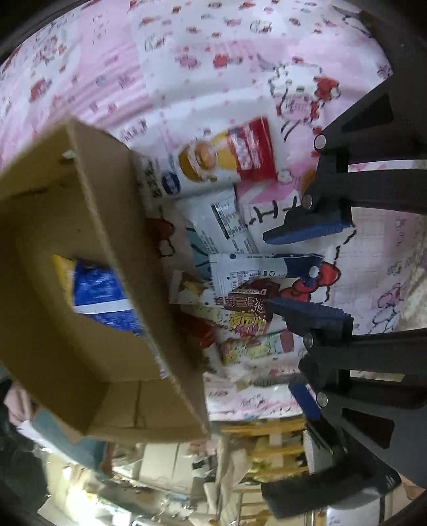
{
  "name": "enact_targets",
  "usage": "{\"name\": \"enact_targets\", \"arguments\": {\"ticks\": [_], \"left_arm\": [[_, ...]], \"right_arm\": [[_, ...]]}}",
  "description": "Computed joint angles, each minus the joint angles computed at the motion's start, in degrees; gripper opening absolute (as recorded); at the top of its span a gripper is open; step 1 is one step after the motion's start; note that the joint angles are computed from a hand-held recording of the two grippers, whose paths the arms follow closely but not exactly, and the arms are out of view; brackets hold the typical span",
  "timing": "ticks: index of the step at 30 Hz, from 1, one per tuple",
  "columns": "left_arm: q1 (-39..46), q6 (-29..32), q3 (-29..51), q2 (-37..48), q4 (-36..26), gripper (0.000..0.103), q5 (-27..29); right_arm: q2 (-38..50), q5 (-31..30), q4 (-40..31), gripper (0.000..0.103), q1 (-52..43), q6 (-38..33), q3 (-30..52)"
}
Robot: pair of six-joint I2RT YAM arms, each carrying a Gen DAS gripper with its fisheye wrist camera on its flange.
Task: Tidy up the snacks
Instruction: 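Lift the pastry with the left gripper while the right gripper grasps a white packet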
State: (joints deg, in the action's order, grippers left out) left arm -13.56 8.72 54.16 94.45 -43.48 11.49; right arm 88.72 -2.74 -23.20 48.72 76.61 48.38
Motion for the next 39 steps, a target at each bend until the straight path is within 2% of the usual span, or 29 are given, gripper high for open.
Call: {"name": "enact_targets", "arguments": {"ticks": [3,4,5,7,12,19,28,33,39], "left_arm": [[0.05,-0.07,0.15,0.02,-0.04,0.051,0.10],[-0.05,-0.16,0.19,-0.05,0.04,0.050,-0.06],[0.01,-0.10,0.29,0.13,0.19,0.050,-0.19],[0.01,-0.47,0.31,0.10,0.11,0.045,-0.27],[1.12,-0.77,0.29,-0.64,-0.83,0.045,0.24],[1.49,0.41,-0.03,-2.01,-1.47,0.044,0.59],[3.45,2.32,-2.63,-14.26,-6.01,0.044,1.81],[4.45,1.03,1.37,-18.21,-5.88,0.044,1.64],[3.29,-0.43,9.55,-15.30,-4.93,0.044,1.01]], "right_arm": [[4.06,-2.00,1.54,0.031,-0.30,-0.75,1.11],[5.03,-2.03,1.46,0.028,-0.33,-1.55,1.54],[5.22,-2.02,1.66,0.018,-0.18,-2.05,1.58],[3.73,-0.97,1.64,0.018,0.46,-1.54,1.05],[-4.93,3.38,1.13,0.018,4.45,2.24,-2.38],[-10.11,7.24,0.01,0.018,5.98,4.63,-3.65],[-15.12,10.38,0.38,0.018,8.81,5.34,-4.32],[-19.62,14.05,0.39,0.018,10.45,3.51,-4.11],[-21.98,16.64,0.41,0.018,9.59,0.71,-2.48]]}}
